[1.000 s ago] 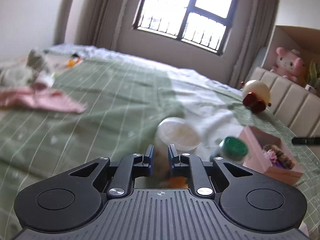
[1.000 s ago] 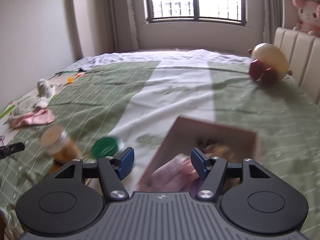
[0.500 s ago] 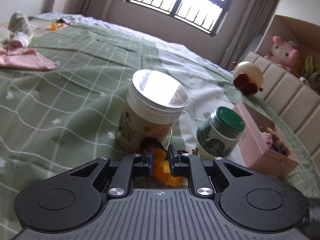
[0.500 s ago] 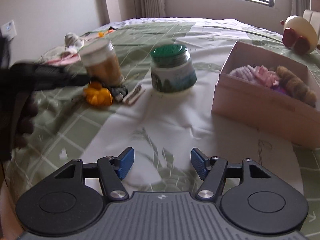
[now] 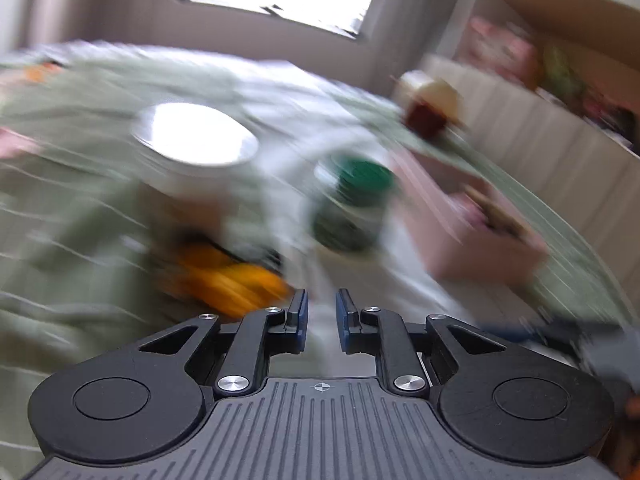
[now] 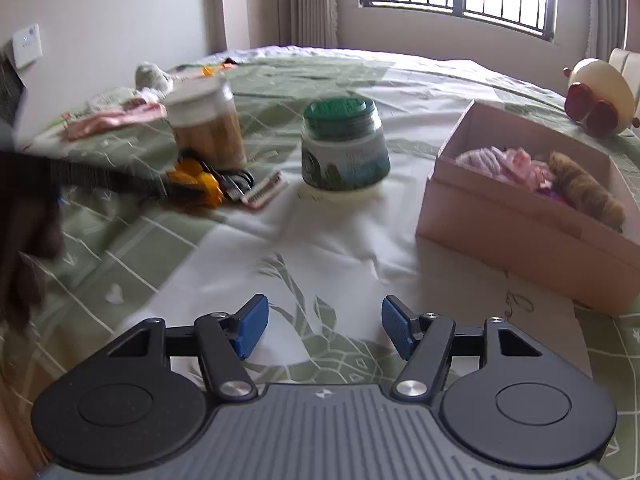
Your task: Organize soft objects
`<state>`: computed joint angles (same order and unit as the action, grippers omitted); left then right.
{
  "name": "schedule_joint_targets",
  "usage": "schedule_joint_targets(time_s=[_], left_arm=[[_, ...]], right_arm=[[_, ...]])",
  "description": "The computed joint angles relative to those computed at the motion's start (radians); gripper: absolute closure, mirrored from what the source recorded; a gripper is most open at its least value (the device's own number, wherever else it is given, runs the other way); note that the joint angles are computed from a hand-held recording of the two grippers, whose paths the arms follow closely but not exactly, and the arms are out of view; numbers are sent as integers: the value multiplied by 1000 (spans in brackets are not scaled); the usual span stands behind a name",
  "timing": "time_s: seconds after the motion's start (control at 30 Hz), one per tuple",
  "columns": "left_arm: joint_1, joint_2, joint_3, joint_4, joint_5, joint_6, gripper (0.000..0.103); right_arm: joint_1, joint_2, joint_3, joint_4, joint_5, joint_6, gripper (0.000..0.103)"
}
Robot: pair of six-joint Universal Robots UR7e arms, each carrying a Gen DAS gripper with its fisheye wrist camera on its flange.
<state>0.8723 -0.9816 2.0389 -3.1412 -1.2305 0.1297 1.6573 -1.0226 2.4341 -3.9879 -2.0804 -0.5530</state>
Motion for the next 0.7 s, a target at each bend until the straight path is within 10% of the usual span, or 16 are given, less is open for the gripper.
schedule_joint_targets(time_s=[0.23, 0.7], left_arm=[[40, 68, -64, -114, 148, -169, 86], [31, 45, -59, 166, -151, -96, 78]], right_arm=[[1, 91, -14, -164, -21, -43, 31], [-31, 28, 12, -53, 53, -6, 14]])
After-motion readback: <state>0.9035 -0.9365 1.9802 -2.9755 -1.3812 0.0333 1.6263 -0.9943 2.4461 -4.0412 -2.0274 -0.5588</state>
